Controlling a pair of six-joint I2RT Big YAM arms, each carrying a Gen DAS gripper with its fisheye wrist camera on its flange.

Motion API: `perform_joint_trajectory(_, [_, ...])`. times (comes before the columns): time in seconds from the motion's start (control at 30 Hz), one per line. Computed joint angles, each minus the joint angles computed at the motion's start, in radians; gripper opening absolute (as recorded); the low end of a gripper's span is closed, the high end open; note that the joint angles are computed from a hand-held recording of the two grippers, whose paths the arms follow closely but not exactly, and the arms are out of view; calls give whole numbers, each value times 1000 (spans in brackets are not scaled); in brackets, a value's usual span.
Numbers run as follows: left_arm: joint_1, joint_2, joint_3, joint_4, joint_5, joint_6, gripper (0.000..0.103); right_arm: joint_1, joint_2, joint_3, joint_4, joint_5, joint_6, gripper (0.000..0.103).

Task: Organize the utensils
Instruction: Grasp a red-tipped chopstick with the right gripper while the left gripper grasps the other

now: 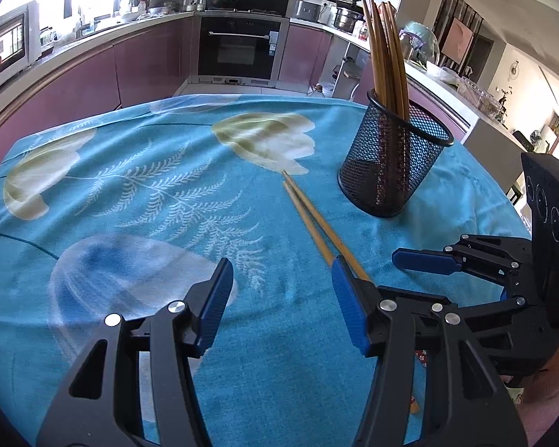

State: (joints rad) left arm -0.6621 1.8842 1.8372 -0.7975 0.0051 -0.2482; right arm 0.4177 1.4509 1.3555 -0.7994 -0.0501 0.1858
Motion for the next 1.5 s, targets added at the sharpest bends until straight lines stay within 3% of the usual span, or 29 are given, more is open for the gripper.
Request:
perform_joint_trajectory(0.57, [-47, 75, 82, -89, 7, 101, 49, -51, 19, 24, -18, -48, -7, 33])
perform_joint_trajectory(0.77, [-46, 80, 93, -103, -2, 92, 36, -42, 58, 69, -28, -46, -31, 27])
perform_joint_trajectory(0.97, [-38, 80, 94, -109, -4, 60, 20, -36, 91, 101, -26, -42, -35, 7])
perform_joint_trajectory(1.1, [-37, 77, 90, -107, 1, 48, 13, -39, 74, 80, -22, -56, -29, 7])
perform_joint_trajectory(1.4, [-46, 76, 90, -105, -12, 48, 12, -48, 30, 34, -27, -53, -25, 8])
perform_joint_trajectory(1.5, [-46, 84, 103, -113, -25, 51, 18, -47, 37, 40, -25, -44, -28, 8])
